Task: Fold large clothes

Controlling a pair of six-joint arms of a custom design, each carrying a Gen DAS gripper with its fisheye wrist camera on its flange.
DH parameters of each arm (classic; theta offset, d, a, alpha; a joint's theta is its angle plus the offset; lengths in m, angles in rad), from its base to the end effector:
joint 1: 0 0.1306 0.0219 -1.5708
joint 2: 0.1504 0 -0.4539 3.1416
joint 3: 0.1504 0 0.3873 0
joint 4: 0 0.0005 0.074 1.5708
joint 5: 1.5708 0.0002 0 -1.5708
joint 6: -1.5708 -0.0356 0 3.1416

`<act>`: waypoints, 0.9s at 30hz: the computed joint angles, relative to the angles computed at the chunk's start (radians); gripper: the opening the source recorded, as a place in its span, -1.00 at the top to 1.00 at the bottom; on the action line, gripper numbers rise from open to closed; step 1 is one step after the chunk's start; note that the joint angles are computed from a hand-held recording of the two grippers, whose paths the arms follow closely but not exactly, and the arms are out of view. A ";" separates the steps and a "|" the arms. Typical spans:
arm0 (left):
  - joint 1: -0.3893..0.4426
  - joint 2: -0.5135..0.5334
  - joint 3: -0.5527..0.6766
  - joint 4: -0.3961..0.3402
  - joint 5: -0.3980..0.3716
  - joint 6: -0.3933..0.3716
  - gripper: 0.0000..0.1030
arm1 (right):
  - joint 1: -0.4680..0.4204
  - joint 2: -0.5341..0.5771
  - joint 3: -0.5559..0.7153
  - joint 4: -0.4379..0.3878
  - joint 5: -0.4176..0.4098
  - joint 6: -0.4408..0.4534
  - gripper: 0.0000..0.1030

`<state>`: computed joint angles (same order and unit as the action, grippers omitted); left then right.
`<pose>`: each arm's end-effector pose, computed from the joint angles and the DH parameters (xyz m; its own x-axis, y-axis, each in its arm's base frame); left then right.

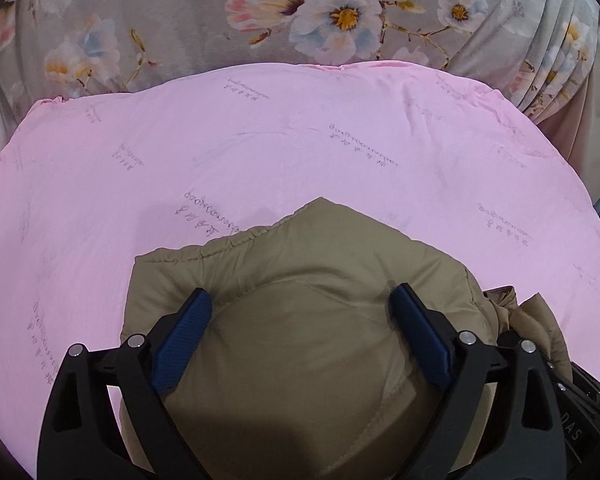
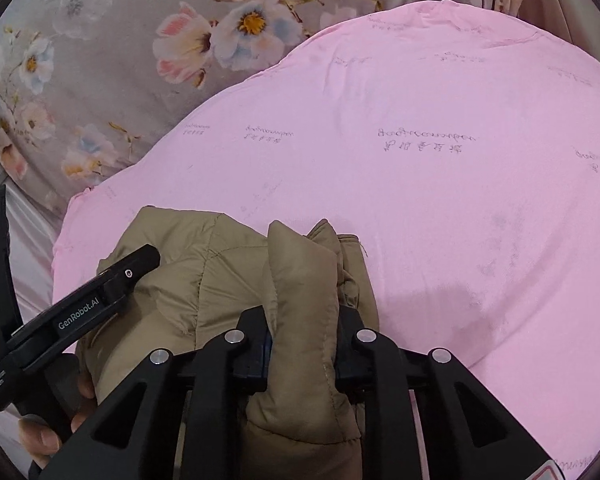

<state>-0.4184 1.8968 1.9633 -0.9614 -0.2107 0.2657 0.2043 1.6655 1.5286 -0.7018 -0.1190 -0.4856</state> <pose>0.6282 -0.2717 0.4747 -0.7608 0.0573 -0.6465 0.0808 0.9967 -0.0068 0.5757 0.1231 0.4366 -0.7744 0.3128 -0.5499 0.0931 0.9161 0.3901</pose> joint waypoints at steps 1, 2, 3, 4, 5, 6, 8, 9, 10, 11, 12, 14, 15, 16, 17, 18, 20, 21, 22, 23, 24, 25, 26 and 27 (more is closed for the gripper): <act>-0.001 0.000 -0.004 0.007 -0.003 -0.003 -0.75 | 0.005 0.004 0.003 -0.003 0.015 0.011 0.63; -0.001 0.002 -0.005 0.011 -0.005 -0.005 -0.75 | 0.007 0.008 0.004 -0.004 0.024 0.019 0.62; -0.002 0.003 -0.009 0.017 -0.009 -0.006 -0.75 | 0.008 0.007 -0.001 0.002 0.027 0.020 0.61; -0.003 0.003 -0.010 0.020 -0.012 -0.007 -0.76 | 0.009 0.007 -0.005 0.008 0.026 0.019 0.60; -0.004 0.004 -0.012 0.024 -0.015 -0.009 -0.76 | 0.006 0.008 -0.009 0.015 0.020 0.016 0.59; -0.005 0.004 -0.015 0.027 -0.018 -0.010 -0.76 | 0.008 0.005 -0.018 0.023 0.018 0.010 0.58; -0.007 0.005 -0.018 0.032 -0.025 -0.012 -0.76 | 0.006 0.004 -0.026 0.033 0.013 0.009 0.57; -0.008 0.006 -0.018 0.035 -0.029 -0.012 -0.76 | 0.006 0.006 -0.026 0.037 0.013 0.009 0.57; -0.009 0.005 -0.021 0.038 -0.031 -0.014 -0.76 | 0.007 0.007 -0.025 0.037 0.014 0.008 0.57; -0.010 0.006 -0.022 0.040 -0.033 -0.015 -0.76 | 0.006 0.007 -0.026 0.040 0.012 0.008 0.56; -0.010 0.006 -0.023 0.043 -0.035 -0.015 -0.76 | 0.006 0.006 -0.030 0.045 0.011 0.007 0.56; -0.011 0.007 -0.024 0.045 -0.038 -0.018 -0.76 | 0.007 0.005 -0.032 0.049 0.010 0.003 0.56; -0.012 0.007 -0.026 0.049 -0.040 -0.018 -0.76 | 0.006 0.005 -0.035 0.053 0.008 0.002 0.55; -0.013 0.008 -0.026 0.050 -0.043 -0.018 -0.76 | 0.005 0.007 -0.035 0.056 0.006 0.001 0.55; -0.014 0.008 -0.028 0.053 -0.048 -0.018 -0.76 | 0.004 0.008 -0.035 0.059 0.004 0.000 0.55; -0.015 0.009 -0.028 0.053 -0.051 -0.019 -0.76 | 0.004 0.008 -0.037 0.062 0.003 -0.001 0.55; -0.018 0.012 -0.025 0.054 -0.060 -0.020 -0.77 | 0.001 0.007 -0.043 0.069 -0.001 -0.001 0.54; -0.019 0.014 -0.024 0.053 -0.064 -0.020 -0.77 | 0.000 0.006 -0.045 0.073 -0.004 -0.003 0.54; -0.020 0.015 -0.023 0.052 -0.066 -0.020 -0.77 | -0.001 0.006 -0.047 0.078 -0.009 -0.006 0.54; -0.020 0.016 -0.021 0.051 -0.068 -0.020 -0.78 | -0.006 0.006 -0.051 0.086 -0.023 -0.013 0.53; -0.021 0.018 -0.019 0.050 -0.069 -0.019 -0.78 | -0.014 0.003 -0.061 0.098 -0.044 -0.021 0.53; -0.020 0.018 -0.019 0.050 -0.067 -0.017 -0.79 | -0.022 0.002 -0.067 0.111 -0.070 -0.032 0.53; -0.019 0.017 -0.018 0.050 -0.063 -0.015 -0.79 | -0.030 0.002 -0.071 0.124 -0.100 -0.038 0.46; -0.018 0.016 -0.019 0.049 -0.057 -0.012 -0.79 | -0.040 0.000 -0.073 0.127 -0.130 -0.047 0.44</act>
<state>-0.4365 1.9124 1.9445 -0.9123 -0.2676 0.2537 0.1646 1.6653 1.4555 -0.5744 -0.2487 -0.5323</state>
